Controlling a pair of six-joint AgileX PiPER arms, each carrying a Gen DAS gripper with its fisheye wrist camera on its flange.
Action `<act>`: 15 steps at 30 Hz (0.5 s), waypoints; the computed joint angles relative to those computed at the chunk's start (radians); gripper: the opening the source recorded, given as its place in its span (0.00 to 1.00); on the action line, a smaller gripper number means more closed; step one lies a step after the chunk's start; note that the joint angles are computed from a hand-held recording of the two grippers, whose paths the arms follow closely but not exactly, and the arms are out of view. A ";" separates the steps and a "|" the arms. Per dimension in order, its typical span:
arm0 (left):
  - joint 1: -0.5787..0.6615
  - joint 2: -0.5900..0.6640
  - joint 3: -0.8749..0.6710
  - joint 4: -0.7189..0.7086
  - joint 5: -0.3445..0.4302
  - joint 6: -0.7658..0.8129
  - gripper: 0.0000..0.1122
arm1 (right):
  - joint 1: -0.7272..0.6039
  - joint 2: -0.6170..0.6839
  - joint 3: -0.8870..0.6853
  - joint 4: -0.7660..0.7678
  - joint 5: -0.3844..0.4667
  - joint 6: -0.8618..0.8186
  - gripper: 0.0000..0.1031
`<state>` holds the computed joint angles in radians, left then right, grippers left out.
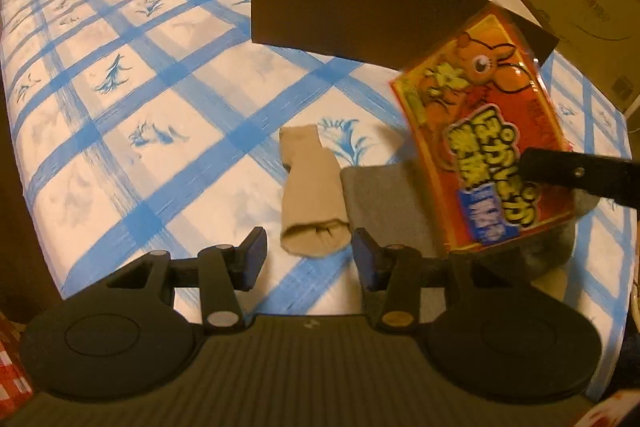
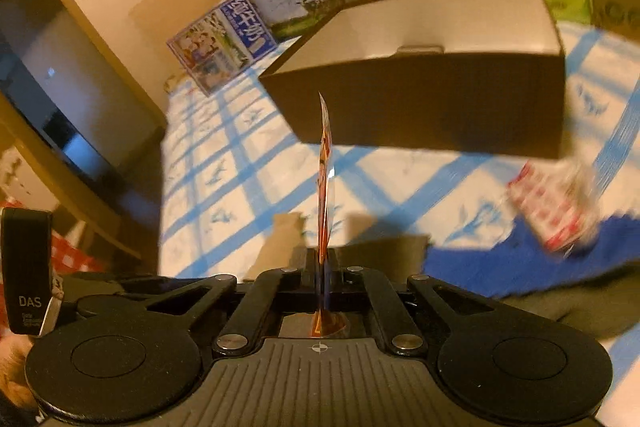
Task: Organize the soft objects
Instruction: 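Grasp the beige sock with the left tool while the right tool lifts the heat pack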
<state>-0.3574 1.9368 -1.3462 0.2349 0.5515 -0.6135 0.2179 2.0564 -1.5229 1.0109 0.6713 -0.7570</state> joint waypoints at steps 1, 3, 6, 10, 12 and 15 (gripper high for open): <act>0.002 0.011 -0.014 0.000 0.003 0.005 0.39 | 0.010 0.009 -0.037 -0.081 0.005 0.061 0.02; 0.008 0.038 -0.039 0.000 0.010 0.014 0.39 | 0.034 0.032 -0.119 -0.264 0.031 0.188 0.02; 0.017 0.073 -0.073 -0.014 0.015 0.030 0.39 | 0.068 0.071 -0.187 -0.418 0.058 0.273 0.02; 0.034 0.111 -0.115 -0.050 0.015 0.062 0.39 | 0.078 0.077 -0.167 -0.423 0.029 0.247 0.02; 0.043 0.128 -0.134 -0.080 0.013 0.084 0.39 | 0.087 0.089 -0.181 -0.440 0.017 0.262 0.02; 0.045 0.160 -0.174 -0.083 0.031 0.089 0.38 | 0.092 0.111 -0.212 -0.464 0.018 0.280 0.02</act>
